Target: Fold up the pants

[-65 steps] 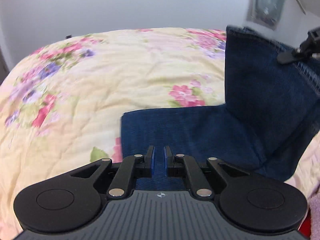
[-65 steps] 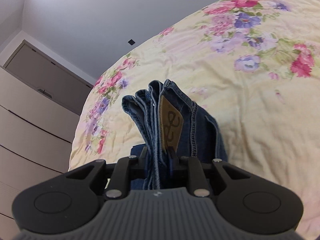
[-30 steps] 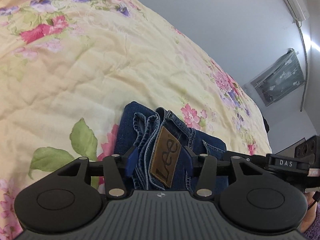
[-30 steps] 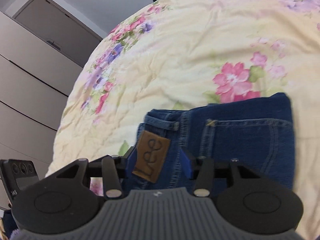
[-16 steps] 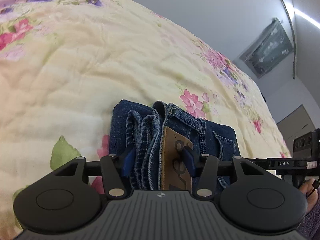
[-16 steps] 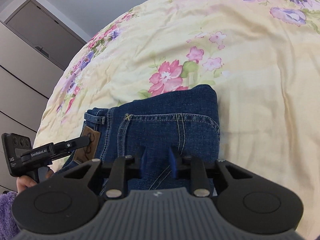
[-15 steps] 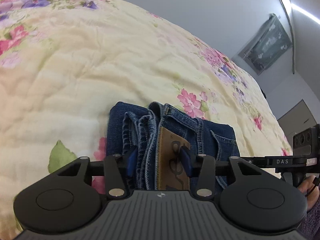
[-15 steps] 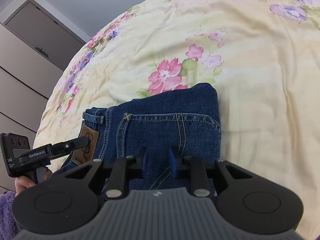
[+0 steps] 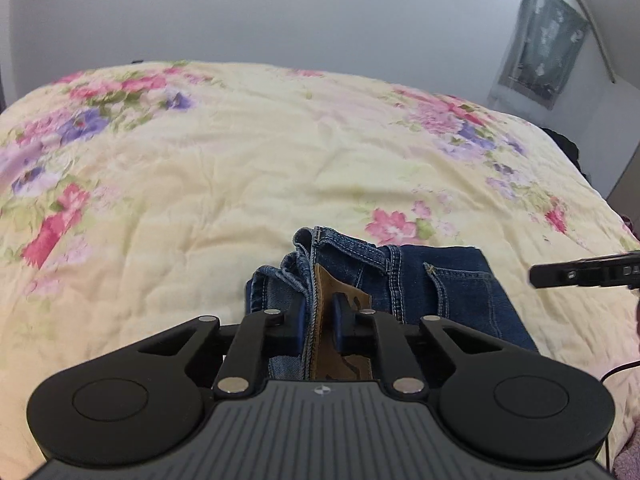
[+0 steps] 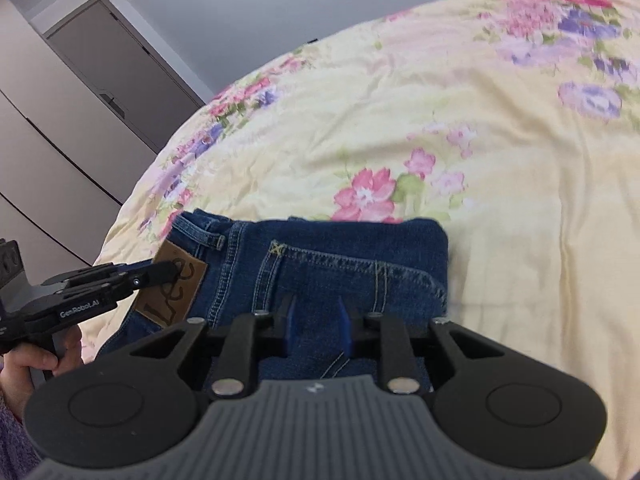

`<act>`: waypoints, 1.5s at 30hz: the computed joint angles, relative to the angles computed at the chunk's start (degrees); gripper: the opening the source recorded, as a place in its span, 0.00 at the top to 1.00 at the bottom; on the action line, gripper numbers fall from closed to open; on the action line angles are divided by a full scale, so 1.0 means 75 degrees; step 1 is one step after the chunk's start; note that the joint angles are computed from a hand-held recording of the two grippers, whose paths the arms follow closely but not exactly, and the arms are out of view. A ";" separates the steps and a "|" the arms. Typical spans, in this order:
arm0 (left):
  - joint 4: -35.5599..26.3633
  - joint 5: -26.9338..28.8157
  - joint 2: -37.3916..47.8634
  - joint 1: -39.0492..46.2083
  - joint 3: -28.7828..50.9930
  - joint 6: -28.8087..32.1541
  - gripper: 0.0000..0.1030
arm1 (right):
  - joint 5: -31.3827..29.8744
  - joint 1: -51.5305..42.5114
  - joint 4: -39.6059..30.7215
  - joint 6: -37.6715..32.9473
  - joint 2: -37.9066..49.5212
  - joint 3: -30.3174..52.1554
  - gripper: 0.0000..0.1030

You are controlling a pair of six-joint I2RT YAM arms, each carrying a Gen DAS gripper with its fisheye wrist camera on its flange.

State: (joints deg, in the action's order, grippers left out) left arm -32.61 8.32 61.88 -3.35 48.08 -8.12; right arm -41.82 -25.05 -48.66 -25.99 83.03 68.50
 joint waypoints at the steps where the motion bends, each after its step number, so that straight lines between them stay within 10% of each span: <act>1: 0.0086 0.0161 0.0128 0.0196 -0.0140 0.0003 0.85 | 0.0212 0.0036 0.0158 -0.0097 -0.0116 -0.0005 0.81; 17: 0.0913 0.0981 0.0915 0.1049 -0.0761 0.0097 0.80 | 0.2826 0.1762 0.3409 0.1015 0.1606 -0.0578 1.00; 27: -0.0941 -0.0823 -0.0527 -0.0486 -0.0199 -0.0091 0.74 | 0.4155 0.2338 0.2524 0.0681 -0.0409 -0.1331 0.88; 45: -0.3572 -0.2449 -0.2270 -0.2709 -0.0170 -0.1325 0.86 | 0.2858 0.0809 -0.0804 -0.1444 -0.4940 -0.3324 0.88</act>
State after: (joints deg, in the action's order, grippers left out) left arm -59.40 -10.05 44.85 -23.67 46.80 -18.06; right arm -20.39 -18.99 -54.69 -36.82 45.98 43.57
